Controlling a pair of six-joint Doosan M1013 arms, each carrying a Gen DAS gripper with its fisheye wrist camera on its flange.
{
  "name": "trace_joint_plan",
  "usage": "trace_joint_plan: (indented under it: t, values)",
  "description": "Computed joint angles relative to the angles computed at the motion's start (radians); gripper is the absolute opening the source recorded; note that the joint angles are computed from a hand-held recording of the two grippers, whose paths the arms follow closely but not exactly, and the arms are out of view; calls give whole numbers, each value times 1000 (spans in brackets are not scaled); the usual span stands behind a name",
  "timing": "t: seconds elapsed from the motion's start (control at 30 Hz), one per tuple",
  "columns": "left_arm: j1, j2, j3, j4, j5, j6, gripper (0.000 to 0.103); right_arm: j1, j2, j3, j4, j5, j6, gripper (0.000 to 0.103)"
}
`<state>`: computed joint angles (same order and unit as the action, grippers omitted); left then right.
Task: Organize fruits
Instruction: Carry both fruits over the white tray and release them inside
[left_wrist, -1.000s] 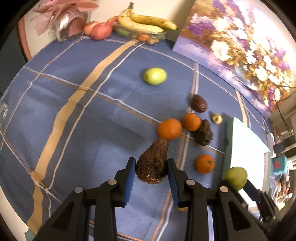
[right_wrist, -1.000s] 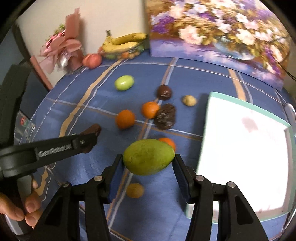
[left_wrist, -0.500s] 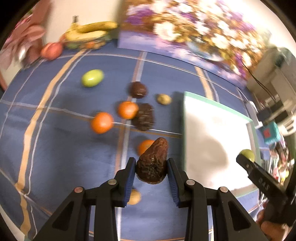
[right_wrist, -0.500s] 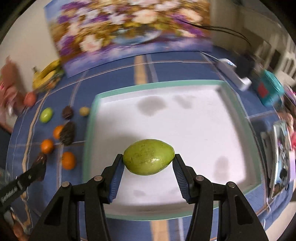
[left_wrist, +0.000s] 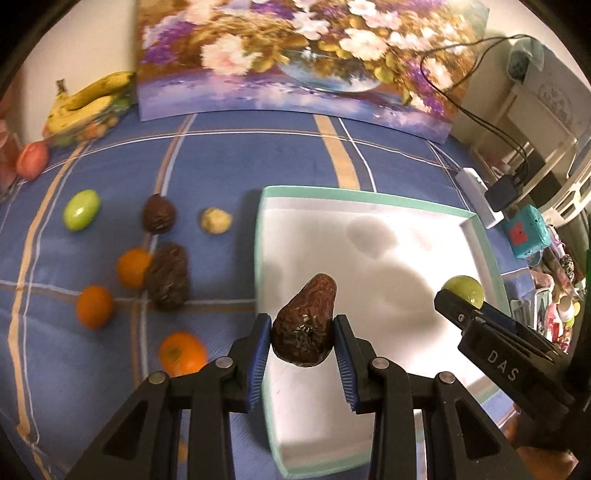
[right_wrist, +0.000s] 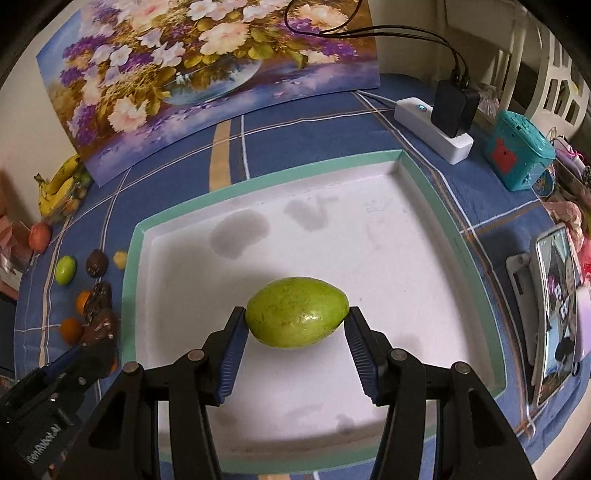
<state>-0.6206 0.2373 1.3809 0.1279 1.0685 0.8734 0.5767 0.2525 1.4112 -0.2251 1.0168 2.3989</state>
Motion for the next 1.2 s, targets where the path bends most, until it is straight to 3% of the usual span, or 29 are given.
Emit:
trace_joint_plan:
  t: [0.47, 1.03, 1.13, 1.2]
  values:
    - [16, 74, -39, -39, 9, 62, 36, -27, 44, -19, 17, 33, -21, 56]
    - [27, 23, -37, -46, 37, 35, 39, -5, 27, -39, -42, 54, -36, 56]
    - [33, 6, -29, -27, 55, 2, 48, 6, 15, -45, -65, 62, -37, 56]
    - [37, -7, -19, -1, 67, -31, 62, 15, 6, -47, -79, 62, -35, 56]
